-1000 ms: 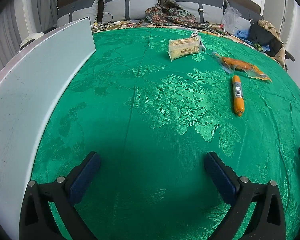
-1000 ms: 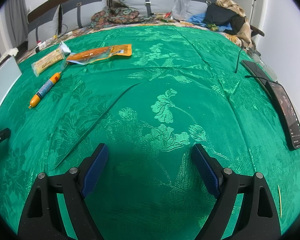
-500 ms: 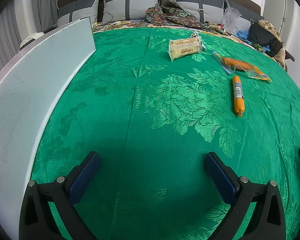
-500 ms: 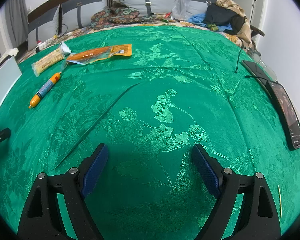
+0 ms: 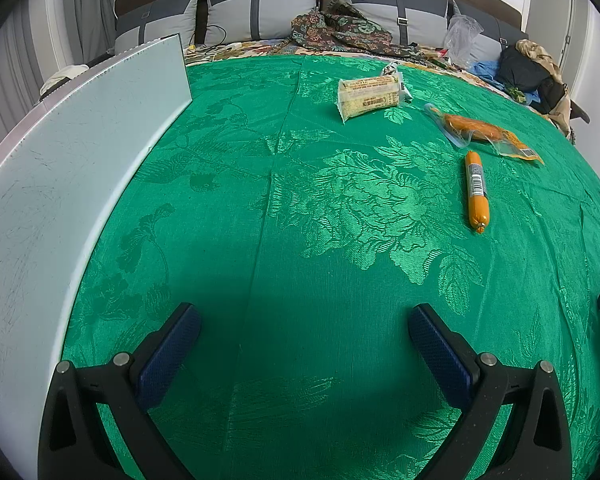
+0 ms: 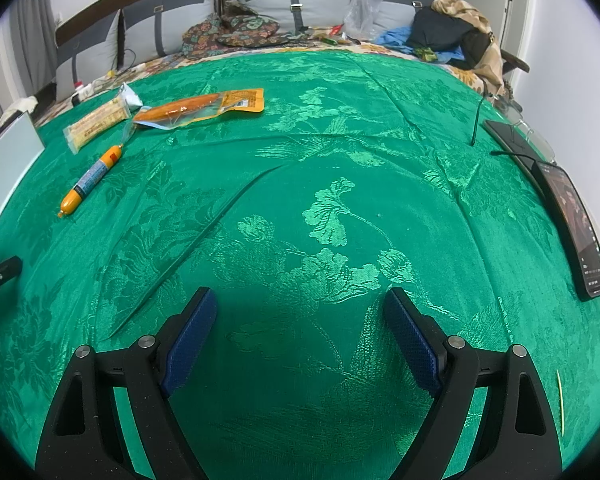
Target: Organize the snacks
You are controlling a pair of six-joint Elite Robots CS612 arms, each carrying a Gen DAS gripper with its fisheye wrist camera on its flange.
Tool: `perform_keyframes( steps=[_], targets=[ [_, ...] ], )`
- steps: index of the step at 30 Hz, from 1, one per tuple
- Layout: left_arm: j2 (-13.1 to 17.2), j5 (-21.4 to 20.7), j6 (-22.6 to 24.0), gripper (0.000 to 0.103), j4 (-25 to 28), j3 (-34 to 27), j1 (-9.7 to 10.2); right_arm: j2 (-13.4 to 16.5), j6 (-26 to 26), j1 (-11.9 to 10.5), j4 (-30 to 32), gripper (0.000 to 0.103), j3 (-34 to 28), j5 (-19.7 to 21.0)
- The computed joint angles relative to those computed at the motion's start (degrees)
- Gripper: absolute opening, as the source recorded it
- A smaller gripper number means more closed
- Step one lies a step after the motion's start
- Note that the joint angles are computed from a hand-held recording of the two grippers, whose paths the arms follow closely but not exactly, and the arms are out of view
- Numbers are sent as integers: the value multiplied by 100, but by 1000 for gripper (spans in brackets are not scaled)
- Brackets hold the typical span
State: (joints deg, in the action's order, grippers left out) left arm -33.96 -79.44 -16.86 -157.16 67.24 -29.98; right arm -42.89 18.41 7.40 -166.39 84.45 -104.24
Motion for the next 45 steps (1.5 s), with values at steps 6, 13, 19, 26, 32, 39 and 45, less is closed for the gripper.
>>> perform_keyframes(
  steps=[6,13,19,26,32,39,45],
  targets=[
    [-2,1,-1,103,-3,4,-1,-1,1,0,2,89,1,3],
    [-4,1,0,103,-6,7,0,-1,3,0,4,89,-1,1],
    [-2,2,-1,103,-6,5,-1,-2,2,-1,2,89,3,1],
    [0,4,-2,103,-8,3,-2,-2,2,-1,2,90,3,3],
    [6,13,10,103,1,-9,3,-11,-1,-5,53,90,2,26],
    [86,-270,214,103,661,-372,65,-11,-1,-6,54,90,2,28],
    [645,-552,892,102,1762,-1965,177,-11,-3,-6,56,90,-1,28]
  ],
)
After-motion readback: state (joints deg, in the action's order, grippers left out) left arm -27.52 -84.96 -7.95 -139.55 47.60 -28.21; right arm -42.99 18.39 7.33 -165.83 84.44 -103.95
